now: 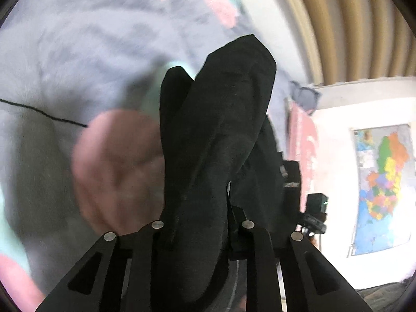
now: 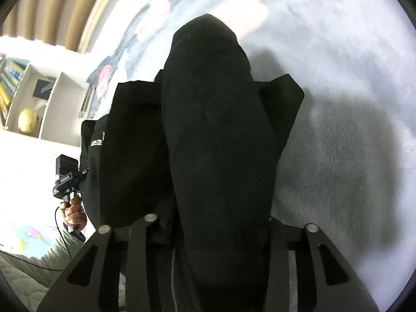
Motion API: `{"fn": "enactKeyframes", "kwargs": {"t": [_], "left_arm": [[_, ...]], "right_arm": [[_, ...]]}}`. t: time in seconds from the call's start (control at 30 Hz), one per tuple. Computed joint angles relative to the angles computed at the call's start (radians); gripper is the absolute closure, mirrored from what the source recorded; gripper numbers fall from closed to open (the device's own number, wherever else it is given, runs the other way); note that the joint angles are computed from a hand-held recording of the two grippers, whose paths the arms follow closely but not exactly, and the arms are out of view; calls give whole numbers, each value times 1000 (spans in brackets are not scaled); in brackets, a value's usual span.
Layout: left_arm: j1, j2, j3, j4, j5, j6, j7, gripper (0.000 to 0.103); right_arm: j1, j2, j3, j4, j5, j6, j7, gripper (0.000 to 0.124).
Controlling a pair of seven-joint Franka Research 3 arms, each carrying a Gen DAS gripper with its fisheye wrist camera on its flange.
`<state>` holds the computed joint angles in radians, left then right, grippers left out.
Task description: Fold large clothes
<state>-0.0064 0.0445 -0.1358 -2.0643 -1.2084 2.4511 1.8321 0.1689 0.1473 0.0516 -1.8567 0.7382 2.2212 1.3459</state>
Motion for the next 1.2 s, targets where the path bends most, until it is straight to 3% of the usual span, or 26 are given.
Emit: {"fn": "enactKeyframes", "kwargs": {"t": [0.2,0.37,0.6,0.93,1.07,1.2], "left_arm": [[-63,-140,-10,-51,-42,70,9,81],[-138,-285,14,-133,-57,134,-3,81],[-197,-530,92,-327,37,102,-84,81],[-317,-707,129,-535,118,143,-223,81],[-379,-733,157,-611,115,193,-208,81],[-459,-735,213,-673,-4,300,-81,81]], "right_arm": [[43,-117,13,-41,-16,35,-2,88],[80,-198,17,-93,-32,65,14,88],[99,-301,0,-155,-63,25,36,88],[130,-293,16,-150,-143,-35,136,88],[142,-245,29,-121,-165,-27,167,88],[138,-263,19,-156,-153,37,134,88]]}}
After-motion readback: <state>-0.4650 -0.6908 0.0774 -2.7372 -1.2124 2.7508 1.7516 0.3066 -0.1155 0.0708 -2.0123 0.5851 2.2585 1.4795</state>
